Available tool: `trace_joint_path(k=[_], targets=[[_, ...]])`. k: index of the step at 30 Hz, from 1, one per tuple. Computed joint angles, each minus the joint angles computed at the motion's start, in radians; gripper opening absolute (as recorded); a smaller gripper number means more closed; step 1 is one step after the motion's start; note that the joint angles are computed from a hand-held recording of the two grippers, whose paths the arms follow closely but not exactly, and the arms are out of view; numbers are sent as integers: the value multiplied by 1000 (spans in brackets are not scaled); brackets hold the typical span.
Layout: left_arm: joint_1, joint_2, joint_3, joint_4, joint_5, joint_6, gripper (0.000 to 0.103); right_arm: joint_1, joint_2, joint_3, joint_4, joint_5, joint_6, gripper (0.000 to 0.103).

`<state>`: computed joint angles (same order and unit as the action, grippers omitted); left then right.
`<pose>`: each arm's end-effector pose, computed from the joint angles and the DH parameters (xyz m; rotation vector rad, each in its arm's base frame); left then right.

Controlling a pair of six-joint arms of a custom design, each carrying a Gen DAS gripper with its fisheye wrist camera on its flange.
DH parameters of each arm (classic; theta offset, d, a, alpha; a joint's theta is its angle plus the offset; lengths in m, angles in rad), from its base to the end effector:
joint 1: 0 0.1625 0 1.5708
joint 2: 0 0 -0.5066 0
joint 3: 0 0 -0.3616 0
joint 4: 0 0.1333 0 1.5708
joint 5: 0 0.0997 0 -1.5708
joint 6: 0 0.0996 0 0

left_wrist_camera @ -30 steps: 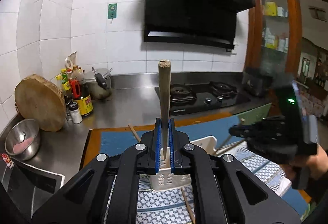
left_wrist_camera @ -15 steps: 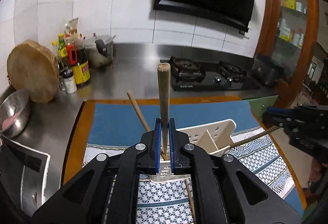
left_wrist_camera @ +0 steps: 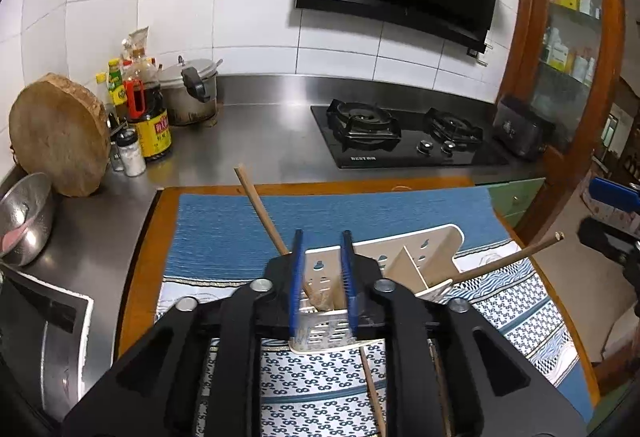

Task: Organize utensils
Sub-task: 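Open both grippers, leaving the chopsticks standing in the holder, then grasp another chopstick with the right gripper while the left gripper grasps one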

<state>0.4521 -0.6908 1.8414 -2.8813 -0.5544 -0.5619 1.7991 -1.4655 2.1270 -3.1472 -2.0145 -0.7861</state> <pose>-0.4847 -0.4777 0.1192 0.5438 2.2833 -1.0981 0.1947 -0.4380 0.4683 0.8992 -2.1470 0.9512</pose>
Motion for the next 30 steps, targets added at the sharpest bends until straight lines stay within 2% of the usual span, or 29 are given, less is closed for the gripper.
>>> trace_joint_path(k=[2,7,10,16,25,30], targets=[[-15,-5,9,-2,15,-4,33,-6,-26,25,-3,23,6,69],[-62,-26,55,-15,46,-33,40,-38,-102,121,-30,74,-9,75],[-100,-40,107,-35,60,-66,45,-68,-137,195,-79,91,-35,76],[-171,-60,220,15,52,-213,46,-153,-163,362,-234,107,-107,76],[-256,-43,379,36,-11,-444,49,-339,-140,563,-445,171,-151,76],[-278,7,435,-18,-81,-512,49,-432,-149,608,-439,230,-139,76]])
